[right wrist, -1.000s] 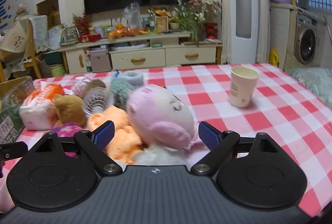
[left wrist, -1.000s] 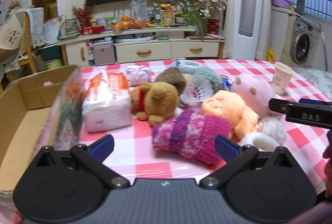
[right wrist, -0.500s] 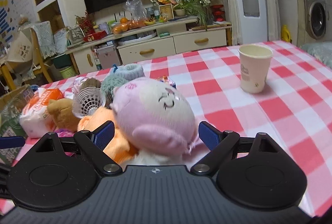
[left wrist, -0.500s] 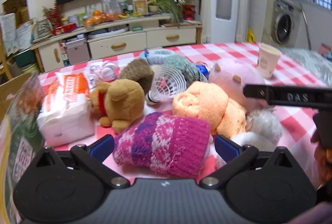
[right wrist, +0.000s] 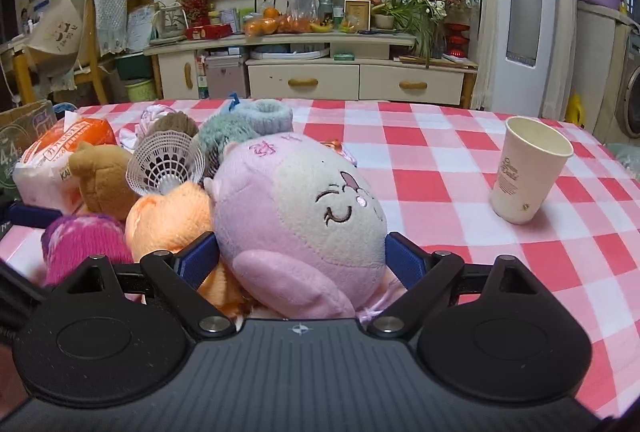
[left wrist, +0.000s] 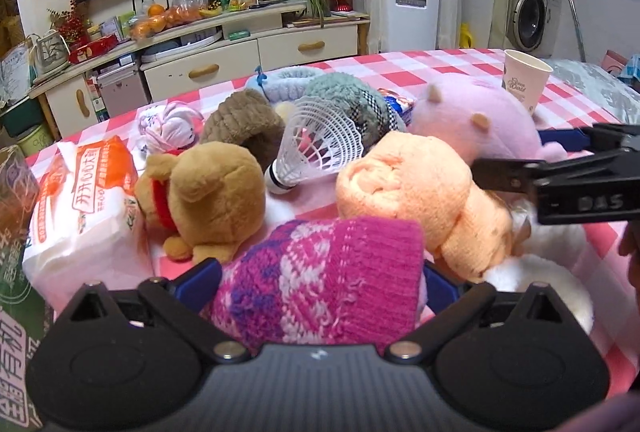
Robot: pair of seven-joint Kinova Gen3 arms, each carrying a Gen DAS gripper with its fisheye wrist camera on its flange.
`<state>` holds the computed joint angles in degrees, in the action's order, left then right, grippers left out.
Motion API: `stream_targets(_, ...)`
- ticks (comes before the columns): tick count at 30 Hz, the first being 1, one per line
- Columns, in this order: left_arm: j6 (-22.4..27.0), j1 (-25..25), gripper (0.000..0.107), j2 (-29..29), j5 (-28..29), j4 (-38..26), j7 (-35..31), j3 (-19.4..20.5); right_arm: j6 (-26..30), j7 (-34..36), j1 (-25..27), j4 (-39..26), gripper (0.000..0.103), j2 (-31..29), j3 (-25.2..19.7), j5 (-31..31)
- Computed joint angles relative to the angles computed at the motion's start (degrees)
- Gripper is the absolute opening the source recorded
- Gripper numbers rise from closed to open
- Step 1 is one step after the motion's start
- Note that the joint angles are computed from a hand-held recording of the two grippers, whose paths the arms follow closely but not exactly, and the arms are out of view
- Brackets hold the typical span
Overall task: Organize soft objects
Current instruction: 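Reach left tool toward pink knit sock while right tool reaches toward white fluffy ring, then grasp pink knit sock with left tool while right tool grasps white fluffy ring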
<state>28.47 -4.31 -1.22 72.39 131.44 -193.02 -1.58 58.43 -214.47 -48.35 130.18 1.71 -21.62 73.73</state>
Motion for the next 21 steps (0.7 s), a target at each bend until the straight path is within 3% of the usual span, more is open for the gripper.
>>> stream_targets(5,0.96,-0.34,0.081,-0.74,1.02,0.12,-0.46,-0.6,-3.98,-6.46,0.89,3.12,0.103,-6.24,-1.52,-3.55)
stream_targets(10,3.91,-1.91,0.075,-1.6,-1.8,-0.42,3.7,-1.91,1.08,-11.52,-1.78,4.12,0.103,-7.74,-7.86,-5.26)
stream_targets(14,6.38,-3.33,0.071,-2.19,-4.11,-0.85,7.04,-3.28,4.84,-7.88,-5.51,1.33,0.103,-4.75,-10.1,-6.21)
stream_targets(18,8.76,-4.76,0.07,-2.85,-5.08,-1.24,8.72,-4.48,5.68,-1.29,-8.49,-2.58,0.103,-0.66,-8.37,-7.78)
stream_targets(21,11.27,-5.79,0.07,-3.63,-4.89,-1.14,7.7,-5.6,4.08,2.9,-9.15,-4.91,0.088,1.45,-5.7,-9.25)
